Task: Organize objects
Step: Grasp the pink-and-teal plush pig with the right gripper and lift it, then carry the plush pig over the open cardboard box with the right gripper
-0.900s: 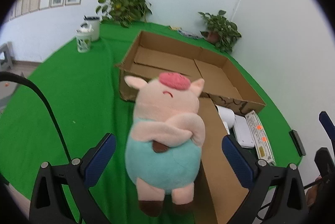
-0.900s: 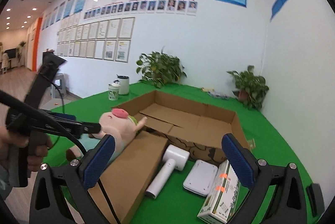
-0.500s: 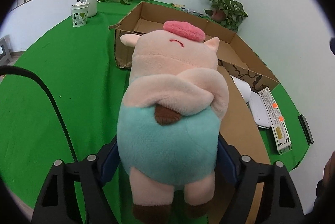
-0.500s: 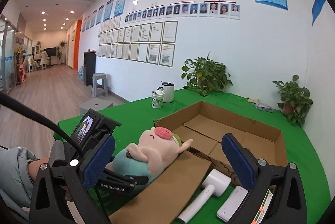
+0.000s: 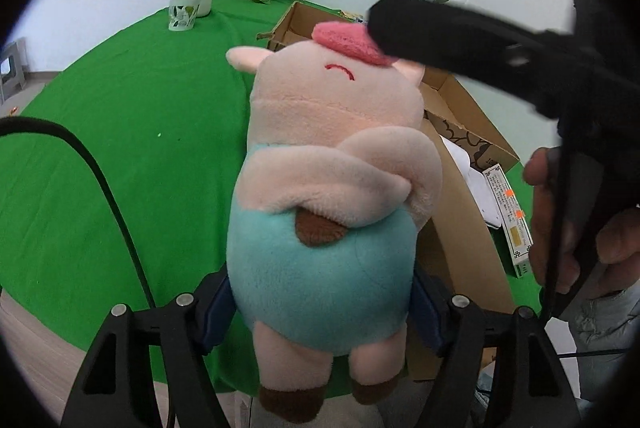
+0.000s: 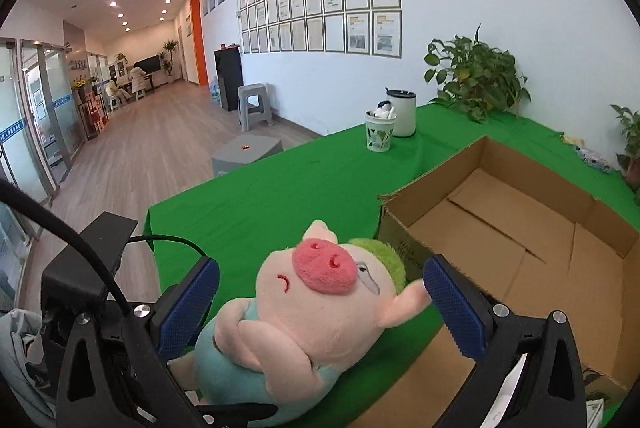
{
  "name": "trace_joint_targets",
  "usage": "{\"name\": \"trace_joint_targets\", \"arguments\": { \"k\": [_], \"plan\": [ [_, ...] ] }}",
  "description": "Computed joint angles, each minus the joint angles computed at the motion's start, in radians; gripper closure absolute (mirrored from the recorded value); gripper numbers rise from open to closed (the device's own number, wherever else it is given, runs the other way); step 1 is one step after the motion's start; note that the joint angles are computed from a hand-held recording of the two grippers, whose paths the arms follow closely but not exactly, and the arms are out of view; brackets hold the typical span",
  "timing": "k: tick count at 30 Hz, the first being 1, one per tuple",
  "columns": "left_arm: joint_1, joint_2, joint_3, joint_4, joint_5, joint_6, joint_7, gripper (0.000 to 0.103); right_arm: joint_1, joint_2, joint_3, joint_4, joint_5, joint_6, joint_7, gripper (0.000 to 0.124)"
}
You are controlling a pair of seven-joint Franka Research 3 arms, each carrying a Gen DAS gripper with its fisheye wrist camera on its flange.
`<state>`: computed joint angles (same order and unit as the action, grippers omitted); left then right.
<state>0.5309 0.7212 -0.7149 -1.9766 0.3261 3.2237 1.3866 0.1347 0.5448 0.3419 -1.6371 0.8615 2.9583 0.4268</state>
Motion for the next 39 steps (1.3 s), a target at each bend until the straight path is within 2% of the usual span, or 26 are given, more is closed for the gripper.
{"name": "trace_joint_targets", "arguments": {
  "k": [1, 3, 8, 15, 16, 17, 19, 22, 24, 26, 30, 31, 35, 38, 39],
  "plan": [
    [0.009, 0.003, -0.007, -0.002, 0.001, 0.000, 0.002, 0.030, 0.058, 0.017, -0.067, 0.020, -0.061, -0.008, 0.086, 0.021],
    [0.007, 0.003, -0.005, -0.002, 0.001, 0.000, 0.000, 0.030, 0.121, 0.053, -0.146, 0.062, -0.162, -0.038, 0.213, 0.021],
    [-0.039, -0.005, 0.039, 0.012, 0.007, 0.008, -0.003, 0.029, 0.193, 0.127, -0.264, 0.158, -0.338, -0.122, 0.450, 0.021],
    [-0.122, -0.015, 0.114, 0.060, 0.002, -0.023, 0.012, 0.028, 0.191, 0.199, -0.290, 0.261, -0.459, -0.271, 0.696, 0.021],
    [-0.142, -0.025, 0.134, 0.058, -0.003, -0.022, 0.014, 0.028, 0.179, 0.216, -0.274, 0.284, -0.494, -0.292, 0.740, 0.021],
    [-0.152, -0.028, 0.143, 0.059, -0.008, -0.021, 0.017, 0.028, 0.187, 0.209, -0.281, 0.271, -0.483, -0.298, 0.752, 0.021],
    [-0.158, -0.036, 0.150, 0.051, -0.018, -0.016, 0.021, 0.028, 0.158, 0.224, -0.249, 0.289, -0.474, -0.318, 0.775, 0.022],
    [-0.191, -0.048, 0.184, 0.050, -0.032, -0.005, 0.008, 0.029, 0.108, 0.227, -0.195, 0.283, -0.427, -0.343, 0.774, 0.025],
    [-0.224, -0.063, 0.219, 0.046, -0.035, 0.007, -0.005, 0.031, 0.081, 0.231, -0.164, 0.285, -0.390, -0.353, 0.756, 0.031],
    [-0.265, -0.085, 0.264, 0.040, -0.037, 0.015, -0.026, 0.032, 0.068, 0.218, -0.145, 0.260, -0.361, -0.330, 0.724, 0.035],
    [-0.427, -0.153, 0.442, 0.018, -0.035, 0.046, -0.079, 0.033, 0.032, 0.175, -0.098, 0.196, -0.278, -0.291, 0.644, 0.042],
    [-0.452, -0.165, 0.470, 0.012, -0.032, 0.058, -0.089, 0.033, 0.020, 0.160, -0.081, 0.175, -0.249, -0.277, 0.616, 0.043],
    [-0.644, -0.208, 0.673, 0.001, -0.037, 0.119, -0.116, 0.033, -0.023, 0.097, -0.024, 0.101, -0.120, -0.207, 0.489, 0.047],
    [-0.738, -0.216, 0.770, 0.022, -0.047, 0.154, -0.094, 0.033, -0.050, 0.044, 0.010, 0.056, -0.012, -0.147, 0.386, 0.050],
    [-0.754, -0.215, 0.785, 0.032, -0.051, 0.162, -0.083, 0.033, -0.060, 0.025, 0.022, 0.042, 0.029, -0.123, 0.346, 0.051]
  ]
}}
